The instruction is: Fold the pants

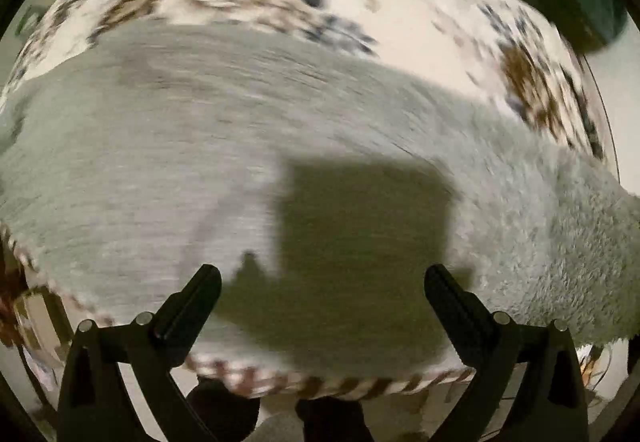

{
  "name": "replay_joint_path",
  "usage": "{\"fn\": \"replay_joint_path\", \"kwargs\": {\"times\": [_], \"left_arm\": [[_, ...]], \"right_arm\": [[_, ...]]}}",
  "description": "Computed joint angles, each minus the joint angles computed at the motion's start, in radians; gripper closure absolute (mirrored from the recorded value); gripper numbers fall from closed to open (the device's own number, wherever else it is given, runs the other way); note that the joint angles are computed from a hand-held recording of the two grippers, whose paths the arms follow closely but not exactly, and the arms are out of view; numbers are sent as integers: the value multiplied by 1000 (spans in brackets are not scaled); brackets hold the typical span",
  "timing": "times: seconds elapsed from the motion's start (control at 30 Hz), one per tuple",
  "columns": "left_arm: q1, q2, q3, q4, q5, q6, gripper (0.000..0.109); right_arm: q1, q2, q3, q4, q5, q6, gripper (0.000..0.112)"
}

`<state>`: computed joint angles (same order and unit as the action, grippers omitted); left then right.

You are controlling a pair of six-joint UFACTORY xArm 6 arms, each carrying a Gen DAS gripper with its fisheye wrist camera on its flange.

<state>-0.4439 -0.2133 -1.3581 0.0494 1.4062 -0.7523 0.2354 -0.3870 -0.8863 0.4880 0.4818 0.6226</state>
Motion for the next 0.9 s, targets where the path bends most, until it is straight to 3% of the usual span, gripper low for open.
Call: {"fn": "replay_joint_path", "kwargs": {"times": [0.17, 0.37, 0.5, 0.6, 0.63, 0.7, 0.8, 0.9], "left_arm": [[132, -159, 74, 32, 61, 12, 6], [390, -358, 193, 78, 162, 106, 6], [547, -429, 266, 111, 201, 174, 6], [643, -468, 307, 100, 212, 216, 6], [666, -479, 315, 97, 218, 228, 6], [703, -495, 332, 83, 212, 248, 6], [725, -497, 334, 60, 209, 260, 6], [718, -482, 317, 21, 190, 258, 6]], "right_arm": [[218, 153, -205, -224, 23, 158, 91], [465, 486, -495, -345, 92, 199, 91], [587, 705, -727, -370, 245, 156, 91], [655, 857, -956, -438, 476, 82, 78], [665, 887, -1009, -412, 514, 22, 58], [665, 881, -1020, -265, 494, -130, 36], [626, 800, -939, -55, 448, -238, 35], [557, 718, -847, 50, 401, -188, 32]]}}
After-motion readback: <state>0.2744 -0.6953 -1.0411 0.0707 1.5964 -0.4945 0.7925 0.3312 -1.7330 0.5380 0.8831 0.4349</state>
